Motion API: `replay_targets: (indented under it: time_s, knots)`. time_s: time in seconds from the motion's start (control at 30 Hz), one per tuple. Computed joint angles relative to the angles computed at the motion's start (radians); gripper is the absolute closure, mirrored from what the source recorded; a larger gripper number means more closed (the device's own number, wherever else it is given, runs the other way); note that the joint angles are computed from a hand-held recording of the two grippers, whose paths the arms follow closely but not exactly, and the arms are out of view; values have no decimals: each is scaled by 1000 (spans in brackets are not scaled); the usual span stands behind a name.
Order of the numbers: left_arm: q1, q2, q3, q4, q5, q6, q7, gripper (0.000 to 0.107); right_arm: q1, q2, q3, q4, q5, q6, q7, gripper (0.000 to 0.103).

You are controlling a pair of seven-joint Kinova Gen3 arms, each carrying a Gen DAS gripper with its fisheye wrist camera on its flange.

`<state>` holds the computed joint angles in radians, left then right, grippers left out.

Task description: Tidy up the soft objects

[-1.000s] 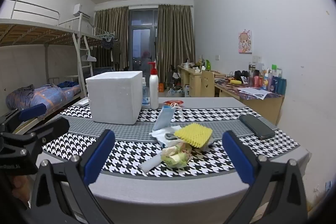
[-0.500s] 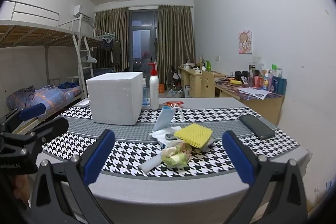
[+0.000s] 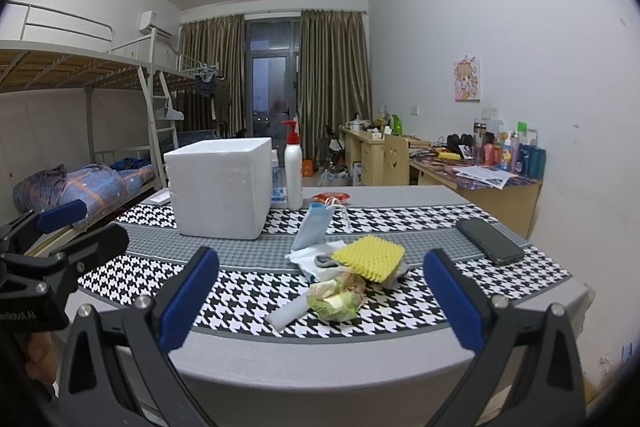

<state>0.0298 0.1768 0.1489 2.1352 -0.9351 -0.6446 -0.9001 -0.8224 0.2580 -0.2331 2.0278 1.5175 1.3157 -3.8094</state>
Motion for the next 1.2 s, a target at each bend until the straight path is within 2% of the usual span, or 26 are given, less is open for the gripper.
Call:
replay_targets:
  time_s: [0.2, 0.5, 0.73, 0.9, 1.0, 1.2]
  knots:
    - [13, -1, -2, 6, 56, 8, -41, 6, 2, 1, 1, 0, -1, 1, 2, 0]
    - [6, 4, 4, -7, 32, 11, -24, 6, 12, 4, 6, -1, 8, -11, 12, 0]
    - [-1, 8, 11, -37, -15, 35, 33, 6, 26, 0, 7, 6, 44, -40, 20, 0]
    - [-8, 14, 17, -64, -71, 46, 96, 6, 43, 2, 13, -9, 28, -63, 36, 0]
    - [7, 19, 15, -75, -57, 60, 73, 6, 53, 2, 18, -14, 25, -75, 38, 0]
    - [5, 43, 37, -134, -153, 91, 154, 6, 83, -2, 37, -29, 0, -89, 54, 0]
